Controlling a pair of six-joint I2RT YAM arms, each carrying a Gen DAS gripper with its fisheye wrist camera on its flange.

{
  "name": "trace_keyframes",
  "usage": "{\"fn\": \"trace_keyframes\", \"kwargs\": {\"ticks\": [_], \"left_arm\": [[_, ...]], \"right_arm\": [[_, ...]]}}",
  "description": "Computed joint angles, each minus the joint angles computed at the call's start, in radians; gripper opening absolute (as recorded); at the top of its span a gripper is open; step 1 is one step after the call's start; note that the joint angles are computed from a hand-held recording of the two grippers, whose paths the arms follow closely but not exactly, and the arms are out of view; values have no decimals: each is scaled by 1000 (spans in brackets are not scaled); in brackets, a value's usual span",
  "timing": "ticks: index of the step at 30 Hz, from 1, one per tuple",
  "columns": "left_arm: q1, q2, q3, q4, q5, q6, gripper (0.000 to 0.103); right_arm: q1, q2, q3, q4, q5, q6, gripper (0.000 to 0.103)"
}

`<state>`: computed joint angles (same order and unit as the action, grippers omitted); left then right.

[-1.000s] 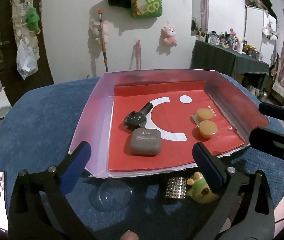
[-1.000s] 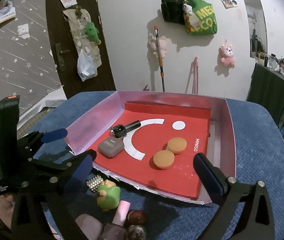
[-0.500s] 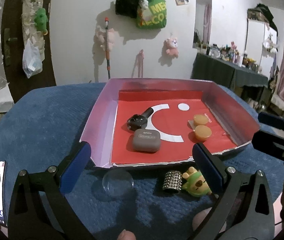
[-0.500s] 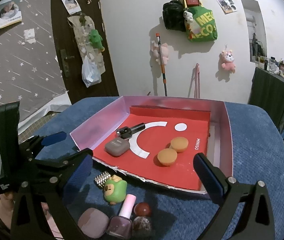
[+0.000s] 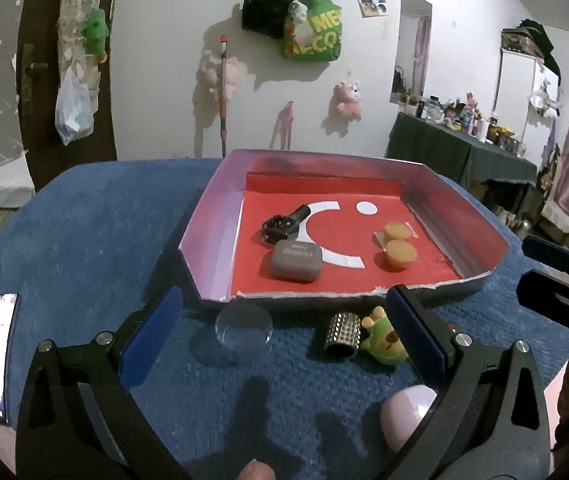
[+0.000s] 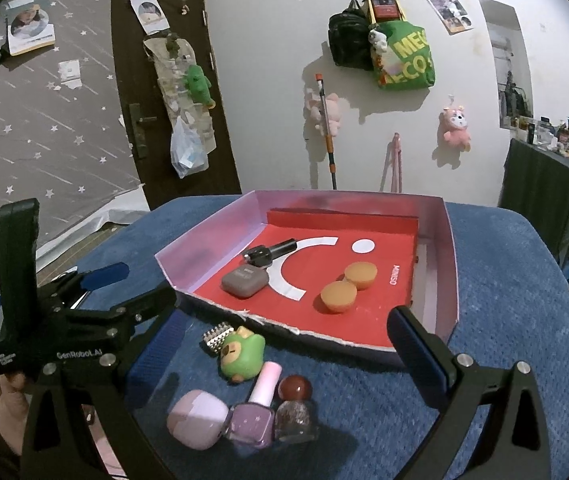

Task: Organize rigid objects
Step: 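Withdraw both tools from the box back toward the remaining items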

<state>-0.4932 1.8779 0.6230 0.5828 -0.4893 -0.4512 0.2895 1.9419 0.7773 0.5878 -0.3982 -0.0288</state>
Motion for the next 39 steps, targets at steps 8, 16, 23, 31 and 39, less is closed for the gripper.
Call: {"fn": "trace_keyframes", "kwargs": {"ticks": [8,16,23,31,39], "left_arm": [[-37,0,-12,-57,-11,-59,103],[-63,1,-29,-62,0,-94,103],[-65,14,-45,-47,35,-123,103],[-89,52,-41,-54,50,-137,103],[-96,95,-43,-21,99,-150,103]], "right_arm": [[-2,-17,-58,51,-10,17,103],[10,-14,-101,81,11,4,103],[21,-5,-137,104,22,-9,103],[21,33,-131,82,4,-4,103],[24,55,-132,74,25,-19,96]]}}
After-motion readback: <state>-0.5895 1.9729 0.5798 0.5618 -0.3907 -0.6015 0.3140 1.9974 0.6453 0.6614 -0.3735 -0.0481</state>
